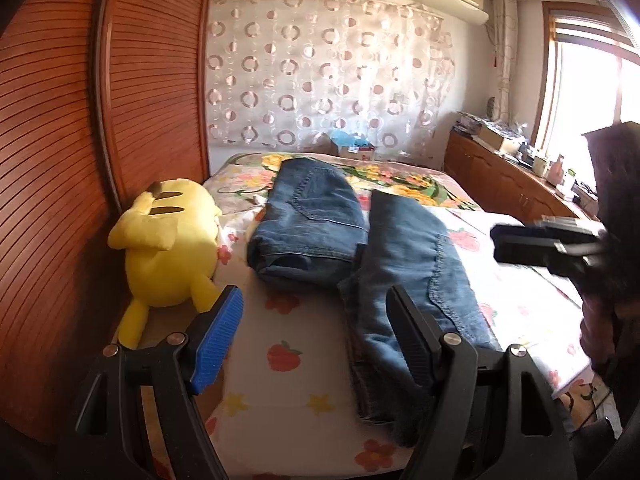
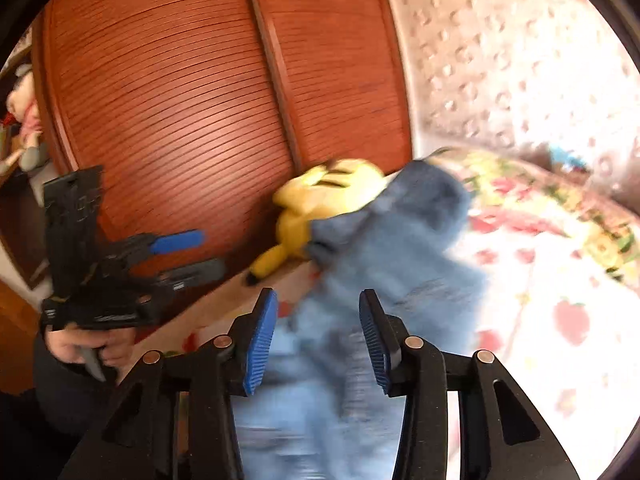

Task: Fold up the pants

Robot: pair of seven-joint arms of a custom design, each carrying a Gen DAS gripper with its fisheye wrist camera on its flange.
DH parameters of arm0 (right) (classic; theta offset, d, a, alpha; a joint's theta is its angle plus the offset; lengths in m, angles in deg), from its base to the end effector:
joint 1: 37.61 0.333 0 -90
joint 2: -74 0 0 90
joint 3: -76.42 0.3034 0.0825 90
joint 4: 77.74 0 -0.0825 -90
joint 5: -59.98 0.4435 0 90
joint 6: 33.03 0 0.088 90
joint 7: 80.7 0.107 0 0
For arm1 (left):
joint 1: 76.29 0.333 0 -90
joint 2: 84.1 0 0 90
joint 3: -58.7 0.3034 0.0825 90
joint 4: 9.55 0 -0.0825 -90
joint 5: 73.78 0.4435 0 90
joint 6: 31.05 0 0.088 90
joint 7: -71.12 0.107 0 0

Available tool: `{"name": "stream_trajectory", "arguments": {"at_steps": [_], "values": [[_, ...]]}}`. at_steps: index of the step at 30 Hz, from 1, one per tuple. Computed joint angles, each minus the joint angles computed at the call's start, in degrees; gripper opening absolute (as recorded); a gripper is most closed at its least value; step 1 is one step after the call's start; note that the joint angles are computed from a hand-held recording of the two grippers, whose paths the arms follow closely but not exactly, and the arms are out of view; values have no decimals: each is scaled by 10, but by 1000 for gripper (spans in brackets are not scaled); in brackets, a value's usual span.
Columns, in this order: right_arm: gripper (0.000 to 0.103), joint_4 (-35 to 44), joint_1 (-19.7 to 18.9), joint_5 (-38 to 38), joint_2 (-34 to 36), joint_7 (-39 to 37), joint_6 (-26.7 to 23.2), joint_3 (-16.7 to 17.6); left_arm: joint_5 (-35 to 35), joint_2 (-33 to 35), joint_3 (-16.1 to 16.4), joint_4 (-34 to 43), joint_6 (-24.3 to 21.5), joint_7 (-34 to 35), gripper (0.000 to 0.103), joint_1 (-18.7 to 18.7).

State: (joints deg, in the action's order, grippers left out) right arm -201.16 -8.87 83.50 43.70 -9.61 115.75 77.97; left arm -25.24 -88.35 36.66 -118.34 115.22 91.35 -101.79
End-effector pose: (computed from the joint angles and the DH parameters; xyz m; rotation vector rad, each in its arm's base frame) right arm 0.4371 0.2499 0.7055 -1.9104 0.9817 -0.3940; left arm 0.4245 -0.4884 0.5805 -1.5389 1.8262 -1.0601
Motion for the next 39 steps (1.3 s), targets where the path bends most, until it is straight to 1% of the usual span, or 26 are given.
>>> {"name": "stream_trajectory", "arguments": {"at_steps": [3, 5, 6, 8, 9, 12, 13, 16, 18, 20, 22, 24, 26, 33, 34, 35, 37, 38, 39], "values": [[48, -4, -45, -62, 5, 43, 12, 31, -3, 27, -2, 23, 7, 14, 75, -8], [50, 3, -61, -97, 22, 64, 13, 42, -14, 43, 2, 36, 13, 32, 75, -16], [51, 13, -73, -119, 38, 83, 14, 53, -18, 52, 4, 43, 15, 43, 75, -21], [55, 42, -83, -148, 75, 115, 10, 62, -31, 76, 8, 59, 6, 66, 75, -32], [57, 58, -80, -151, 96, 120, 8, 60, -42, 84, 12, 62, 3, 78, 75, -37], [60, 89, -64, -126, 138, 109, -3, 39, -70, 103, 23, 70, -11, 95, 75, -48], [64, 115, -62, -119, 162, 108, -8, 36, -79, 108, 27, 71, -13, 103, 75, -50], [72, 144, -63, -95, 195, 113, -13, 32, -93, 120, 35, 75, -27, 114, 75, -58], [74, 149, -63, -69, 199, 110, -23, 28, -103, 123, 39, 73, -23, 118, 75, -60], [76, 149, -62, -28, 204, 87, -29, 18, -106, 125, 42, 75, -22, 118, 75, -64], [80, 149, -65, -1, 209, 67, -37, 14, -106, 126, 44, 75, -21, 115, 75, -66], [81, 171, -71, 24, 236, 45, -48, 9, -106, 126, 46, 75, -21, 114, 75, -68], [81, 185, -76, 66, 251, 16, -64, 6, -105, 126, 47, 73, -21, 112, 75, -69], [81, 192, -96, 141, 266, -45, -102, 14, -106, 130, 49, 74, -18, 111, 75, -70], [76, 196, -98, 152, 270, -53, -111, 14, -106, 130, 49, 74, -17, 110, 75, -70], [70, 198, -99, 163, 274, -64, -109, 16, -106, 130, 50, 74, -17, 110, 75, -70], [54, 203, -101, 173, 280, -77, -110, 19, -107, 130, 50, 72, -16, 109, 75, -70], [48, 199, -104, 178, 274, -84, -114, 19, -107, 129, 50, 71, -16, 108, 75, -70], [35, 201, -106, 189, 272, -94, -120, 17, -107, 128, 50, 71, -16, 108, 75, -70]]}}
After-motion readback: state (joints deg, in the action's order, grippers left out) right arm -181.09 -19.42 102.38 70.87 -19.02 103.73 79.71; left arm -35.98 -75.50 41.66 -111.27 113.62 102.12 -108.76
